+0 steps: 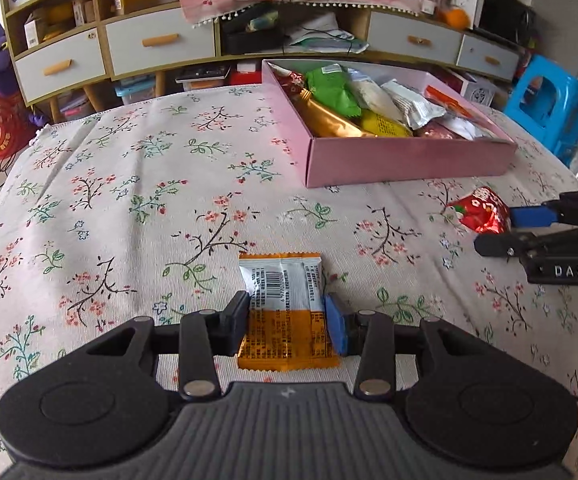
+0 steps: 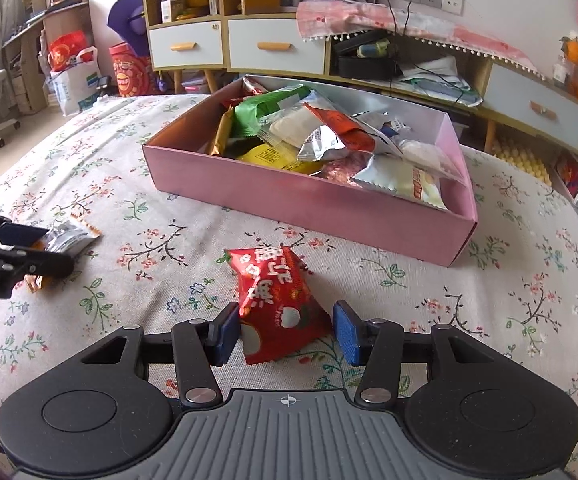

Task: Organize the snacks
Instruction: 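Carry the wafer packet with the left tool while the right tool carries the red bag into the box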

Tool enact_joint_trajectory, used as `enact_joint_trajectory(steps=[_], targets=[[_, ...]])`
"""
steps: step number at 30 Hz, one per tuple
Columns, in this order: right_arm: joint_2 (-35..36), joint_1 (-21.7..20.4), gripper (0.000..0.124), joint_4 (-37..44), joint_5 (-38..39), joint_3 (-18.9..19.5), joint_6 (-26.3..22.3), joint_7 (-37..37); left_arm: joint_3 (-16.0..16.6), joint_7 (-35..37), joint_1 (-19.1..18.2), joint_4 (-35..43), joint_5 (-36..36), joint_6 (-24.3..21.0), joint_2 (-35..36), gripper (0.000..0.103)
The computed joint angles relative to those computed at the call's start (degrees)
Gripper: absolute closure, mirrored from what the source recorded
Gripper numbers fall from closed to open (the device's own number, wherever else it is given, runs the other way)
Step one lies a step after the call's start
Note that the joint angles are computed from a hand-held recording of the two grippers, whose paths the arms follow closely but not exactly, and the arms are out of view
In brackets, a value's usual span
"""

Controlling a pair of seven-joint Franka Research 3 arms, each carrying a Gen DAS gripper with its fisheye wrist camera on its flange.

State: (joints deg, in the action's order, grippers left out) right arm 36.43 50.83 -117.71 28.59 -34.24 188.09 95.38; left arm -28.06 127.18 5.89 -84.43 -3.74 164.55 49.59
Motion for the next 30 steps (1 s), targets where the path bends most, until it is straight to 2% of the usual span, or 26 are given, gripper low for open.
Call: enact_joint_trajectory(steps=[4, 6, 11, 14, 20, 24, 25, 28, 30], targets=[[-0.4, -2.0, 0.073, -0.1, 0.2, 2.3, 1.9, -1.1, 0.0, -1.3, -0.1, -0.7, -0.3, 1.6, 0.0, 0.062], [-0.6, -3.5, 0.069, 0.1, 0.8, 4.0, 2.7, -2.2, -0.5, -1.7, 0.1, -1.2, -0.3, 2.3, 0.0, 0.052], [-1.0, -6.6, 0.063, 0.6, 2.9, 7.5, 3.8, -5.2, 1.0, -4.6, -1.7, -3.0, 2.2, 6.1, -0.5, 0.042], [-1.0, -7.3, 0.063, 1.1, 4.1, 8.5, 4.1, -6.8, 1.7, -7.1, -2.4, -3.1, 3.9, 6.9, -0.6, 0.043], [-0.5, -7.4, 0.064, 1.8, 6.3, 8.8, 4.3, -8.9, 1.4, -9.4, -1.8, -3.8, 6.4, 6.9, -1.1, 0.063], [-0.3, -7.2, 0.067, 2.1, 7.5, 8.7, 4.2, -9.6, 2.3, -11.2, -2.4, -4.0, 7.4, 6.6, -1.6, 0.066], [-0.4, -7.4, 0.073, 2.1, 7.6, 8.8, 4.4, -9.7, 2.6, -11.7, -2.7, -3.9, 7.6, 6.5, -1.7, 0.066], [-0.9, -8.6, 0.075, 2.1, 7.5, 10.1, 4.5, -10.3, 3.3, -13.1, -3.3, -3.5, 7.9, 5.7, -1.9, 0.067], [-1.7, -10.9, 0.076, 2.0, 6.9, 12.6, 4.9, -10.8, 3.6, -13.8, -3.6, -3.2, 7.9, 5.0, -2.0, 0.067]])
